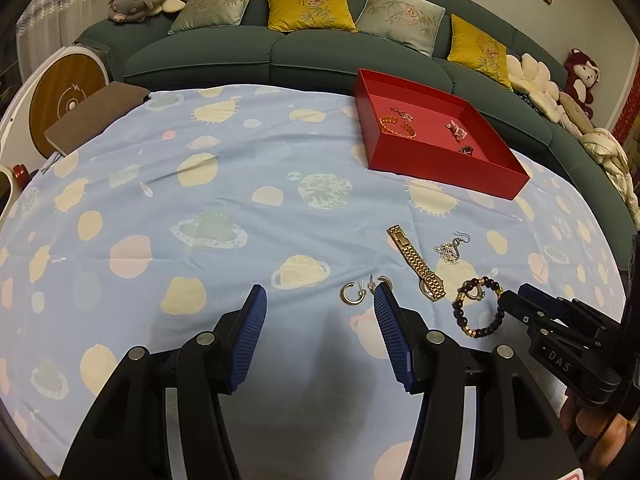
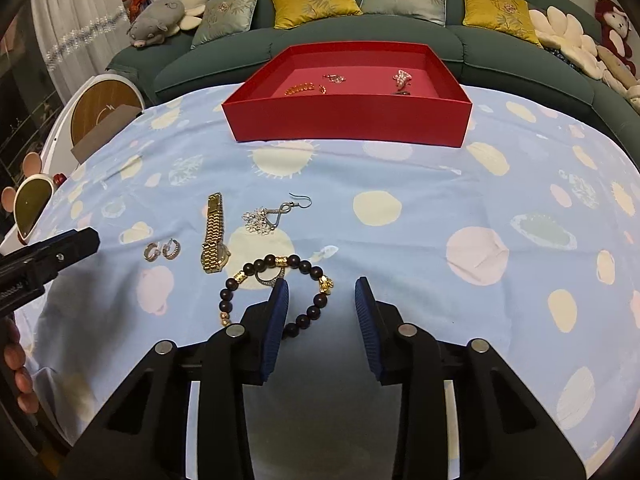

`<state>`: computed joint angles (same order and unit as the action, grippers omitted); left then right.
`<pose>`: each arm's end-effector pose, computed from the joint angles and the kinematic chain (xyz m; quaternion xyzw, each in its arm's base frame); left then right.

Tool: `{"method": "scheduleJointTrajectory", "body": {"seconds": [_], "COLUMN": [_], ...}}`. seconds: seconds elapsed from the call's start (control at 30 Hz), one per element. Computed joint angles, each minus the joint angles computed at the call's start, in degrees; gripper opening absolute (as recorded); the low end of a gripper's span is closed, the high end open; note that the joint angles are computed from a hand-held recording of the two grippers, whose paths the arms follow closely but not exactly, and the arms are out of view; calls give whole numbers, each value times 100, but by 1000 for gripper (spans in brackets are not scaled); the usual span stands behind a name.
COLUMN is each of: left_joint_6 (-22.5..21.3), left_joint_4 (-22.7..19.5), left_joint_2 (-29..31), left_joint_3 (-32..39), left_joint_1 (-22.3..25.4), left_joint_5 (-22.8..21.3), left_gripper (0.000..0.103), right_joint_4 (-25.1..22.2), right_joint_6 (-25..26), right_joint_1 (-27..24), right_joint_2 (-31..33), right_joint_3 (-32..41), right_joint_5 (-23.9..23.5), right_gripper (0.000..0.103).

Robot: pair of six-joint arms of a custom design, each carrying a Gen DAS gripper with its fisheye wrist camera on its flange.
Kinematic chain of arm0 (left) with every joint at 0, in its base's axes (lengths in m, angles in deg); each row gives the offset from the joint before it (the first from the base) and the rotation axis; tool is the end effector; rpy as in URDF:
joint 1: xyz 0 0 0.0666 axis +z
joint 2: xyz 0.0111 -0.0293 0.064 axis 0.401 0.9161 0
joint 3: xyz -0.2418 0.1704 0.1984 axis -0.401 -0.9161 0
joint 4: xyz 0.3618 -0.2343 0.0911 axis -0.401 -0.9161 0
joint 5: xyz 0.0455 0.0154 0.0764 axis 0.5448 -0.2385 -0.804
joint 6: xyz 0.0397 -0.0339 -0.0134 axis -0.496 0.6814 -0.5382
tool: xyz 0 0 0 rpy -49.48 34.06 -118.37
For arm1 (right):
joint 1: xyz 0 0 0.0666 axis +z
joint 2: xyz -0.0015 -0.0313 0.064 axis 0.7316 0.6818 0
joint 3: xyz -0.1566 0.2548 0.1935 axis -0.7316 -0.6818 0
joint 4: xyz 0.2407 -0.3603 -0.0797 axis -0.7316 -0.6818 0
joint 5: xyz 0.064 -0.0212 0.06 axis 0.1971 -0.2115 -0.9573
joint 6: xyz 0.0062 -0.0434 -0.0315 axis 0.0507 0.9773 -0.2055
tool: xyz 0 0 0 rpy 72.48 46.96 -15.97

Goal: Organize jewelry
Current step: 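Grasp the black bead bracelet with the right gripper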

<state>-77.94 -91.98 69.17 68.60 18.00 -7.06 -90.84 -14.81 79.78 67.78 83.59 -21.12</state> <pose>0.5866 -0.0695 0.4694 0.1912 0.9261 -0.1340 0.2963 0.4951 0.3011 0.4243 0.1519 0.9308 0.0137 0.3321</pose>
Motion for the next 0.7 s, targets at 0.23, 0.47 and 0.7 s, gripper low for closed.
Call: {"method": "scheduleJointTrajectory", "body": {"seconds": [0.23, 0.47, 0.7], "left_joint_6": [94, 158, 105], "left_joint_4": [-86, -221, -271], "left_joint_2": [64, 122, 224], "left_joint_3": [87, 141, 131], "left_joint_1": [36, -108, -460], "left_joint_5": [123, 316, 363], "left_gripper": [54, 54, 54], "right_joint_4": [-46, -197, 72], "right_joint_6": [138, 89, 76], "right_joint_1": [-30, -43, 30], "right_joint_2": [193, 285, -120], "right_joint_3": [107, 265, 1], "right_joint_5": [35, 61, 51], "right_gripper": [23, 8, 7]}}
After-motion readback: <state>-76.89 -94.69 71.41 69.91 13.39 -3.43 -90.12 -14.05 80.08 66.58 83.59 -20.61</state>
